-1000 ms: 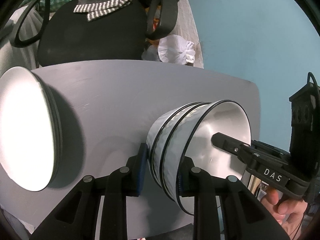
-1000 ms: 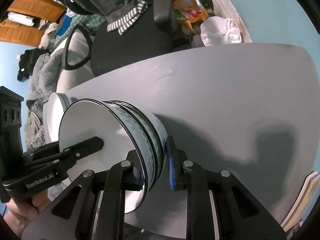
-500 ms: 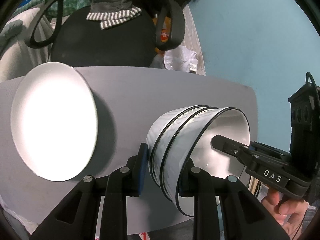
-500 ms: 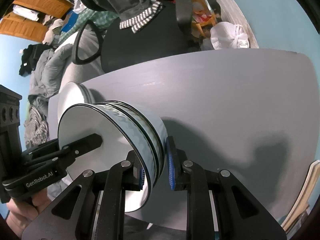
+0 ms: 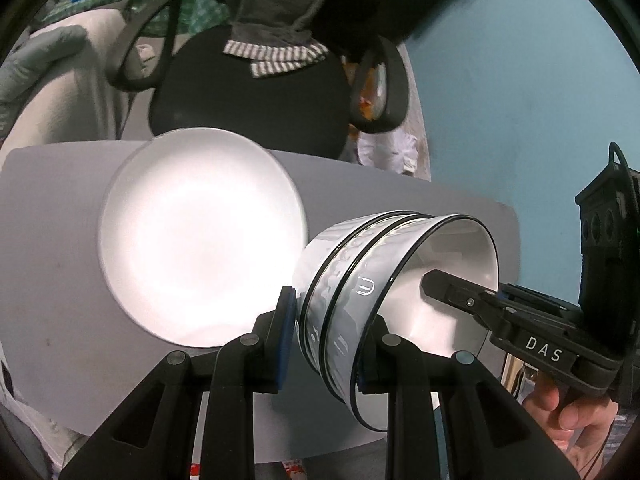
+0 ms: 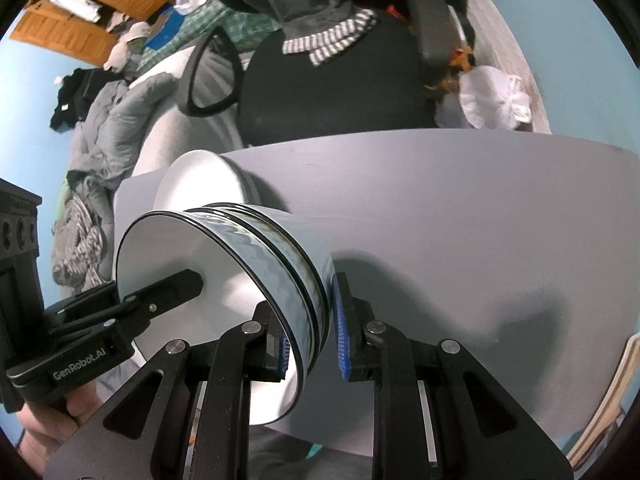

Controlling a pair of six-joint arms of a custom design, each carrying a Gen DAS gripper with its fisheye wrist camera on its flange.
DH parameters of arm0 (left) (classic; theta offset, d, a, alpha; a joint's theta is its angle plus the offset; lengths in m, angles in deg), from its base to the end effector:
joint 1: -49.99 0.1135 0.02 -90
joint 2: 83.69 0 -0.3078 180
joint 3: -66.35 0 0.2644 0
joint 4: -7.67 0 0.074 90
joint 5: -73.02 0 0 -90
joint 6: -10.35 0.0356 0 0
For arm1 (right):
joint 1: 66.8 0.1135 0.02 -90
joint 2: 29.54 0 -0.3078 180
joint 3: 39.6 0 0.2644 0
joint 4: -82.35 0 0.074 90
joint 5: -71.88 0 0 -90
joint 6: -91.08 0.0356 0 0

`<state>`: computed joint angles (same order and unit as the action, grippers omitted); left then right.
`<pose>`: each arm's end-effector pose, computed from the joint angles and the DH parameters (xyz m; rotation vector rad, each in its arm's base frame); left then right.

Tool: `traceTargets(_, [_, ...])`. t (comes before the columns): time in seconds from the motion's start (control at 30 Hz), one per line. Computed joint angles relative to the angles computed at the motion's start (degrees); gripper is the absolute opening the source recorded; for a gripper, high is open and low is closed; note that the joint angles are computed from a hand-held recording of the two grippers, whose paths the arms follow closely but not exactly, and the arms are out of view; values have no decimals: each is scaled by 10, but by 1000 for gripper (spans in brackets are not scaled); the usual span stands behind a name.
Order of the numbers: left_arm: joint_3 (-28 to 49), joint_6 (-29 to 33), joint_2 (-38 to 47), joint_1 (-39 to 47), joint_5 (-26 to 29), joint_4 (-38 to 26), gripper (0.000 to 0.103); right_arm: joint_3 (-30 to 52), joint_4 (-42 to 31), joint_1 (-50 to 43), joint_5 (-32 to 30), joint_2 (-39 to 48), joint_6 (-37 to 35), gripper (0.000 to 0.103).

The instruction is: Organize plates and bowls

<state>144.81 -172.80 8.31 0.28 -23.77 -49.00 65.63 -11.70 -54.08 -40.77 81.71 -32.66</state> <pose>0.2133 -0.2450 0.2563 -1.0974 2.6740 -0.4233 0.3636 0.0961 0.2674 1.1257 -2.7559 -0.6339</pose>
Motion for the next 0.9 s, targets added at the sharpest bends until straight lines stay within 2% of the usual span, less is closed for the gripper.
traceTargets(0.43, [-126, -70, -123, -11, -22, -13, 24, -23, 37, 121, -1, -12, 48, 19])
traceTargets(0.63, [-187, -60, -156, 19, -5, 13, 24, -29, 63, 162, 8, 2, 82, 19])
traceTargets(0.9, [-227, -34, -164, 59, 15, 39, 24, -30, 85, 196, 17, 25, 124, 19])
